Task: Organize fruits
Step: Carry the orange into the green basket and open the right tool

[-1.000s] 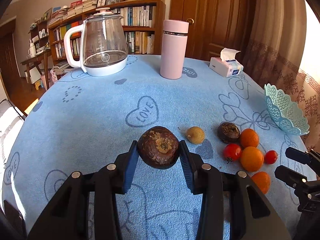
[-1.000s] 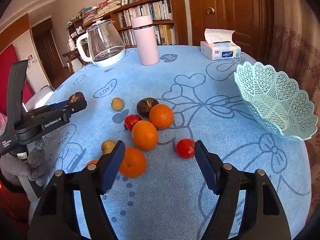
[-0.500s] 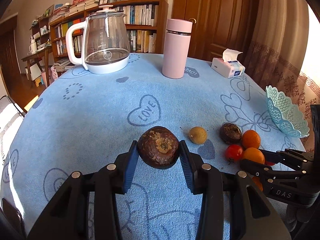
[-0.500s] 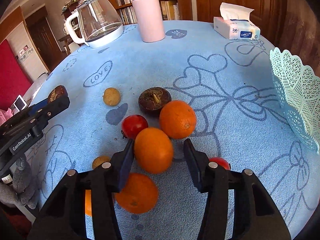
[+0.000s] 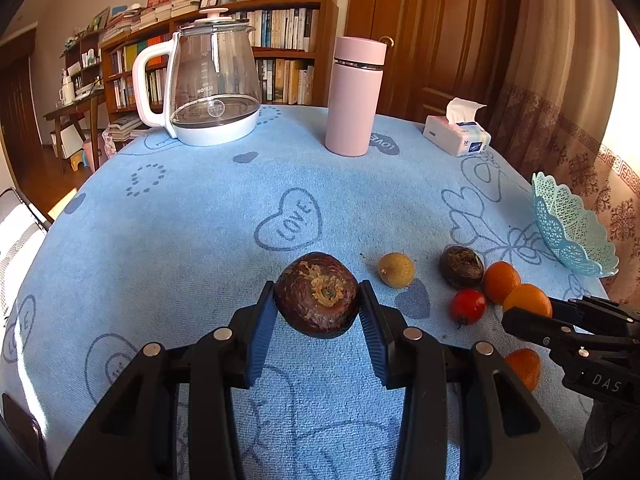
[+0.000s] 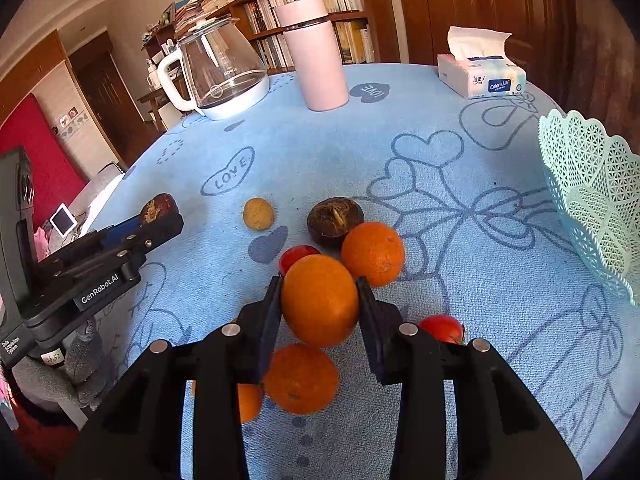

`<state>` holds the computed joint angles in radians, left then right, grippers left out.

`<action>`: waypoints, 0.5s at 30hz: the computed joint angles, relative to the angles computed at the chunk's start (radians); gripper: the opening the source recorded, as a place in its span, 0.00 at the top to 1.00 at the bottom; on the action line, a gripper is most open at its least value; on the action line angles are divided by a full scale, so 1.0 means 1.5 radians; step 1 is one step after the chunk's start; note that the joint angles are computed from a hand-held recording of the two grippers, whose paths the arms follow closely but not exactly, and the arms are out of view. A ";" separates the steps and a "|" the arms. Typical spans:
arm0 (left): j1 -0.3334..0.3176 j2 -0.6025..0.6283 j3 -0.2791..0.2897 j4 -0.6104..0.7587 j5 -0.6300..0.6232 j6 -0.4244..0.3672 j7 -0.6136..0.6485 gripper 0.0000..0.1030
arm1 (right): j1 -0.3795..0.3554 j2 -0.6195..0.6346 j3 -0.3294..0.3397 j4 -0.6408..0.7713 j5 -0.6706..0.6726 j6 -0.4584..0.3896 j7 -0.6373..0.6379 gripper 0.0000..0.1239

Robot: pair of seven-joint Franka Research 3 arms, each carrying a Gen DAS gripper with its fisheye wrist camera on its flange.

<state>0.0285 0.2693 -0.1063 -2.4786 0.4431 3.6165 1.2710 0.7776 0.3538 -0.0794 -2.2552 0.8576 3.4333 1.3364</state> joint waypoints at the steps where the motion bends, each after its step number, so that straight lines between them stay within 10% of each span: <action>1: 0.000 0.000 0.000 0.000 -0.001 0.000 0.000 0.60 | -0.011 -0.006 0.011 -0.007 -0.007 0.013 0.008 0.70; 15: 0.001 -0.001 -0.002 -0.001 0.003 -0.001 -0.002 0.60 | -0.110 -0.085 0.084 -0.092 0.148 0.153 -0.039 0.70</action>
<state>0.0294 0.2673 -0.1089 -2.4802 0.4473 3.6151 1.2684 0.6128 0.2261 0.0470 -2.3930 1.0793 3.6630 1.2774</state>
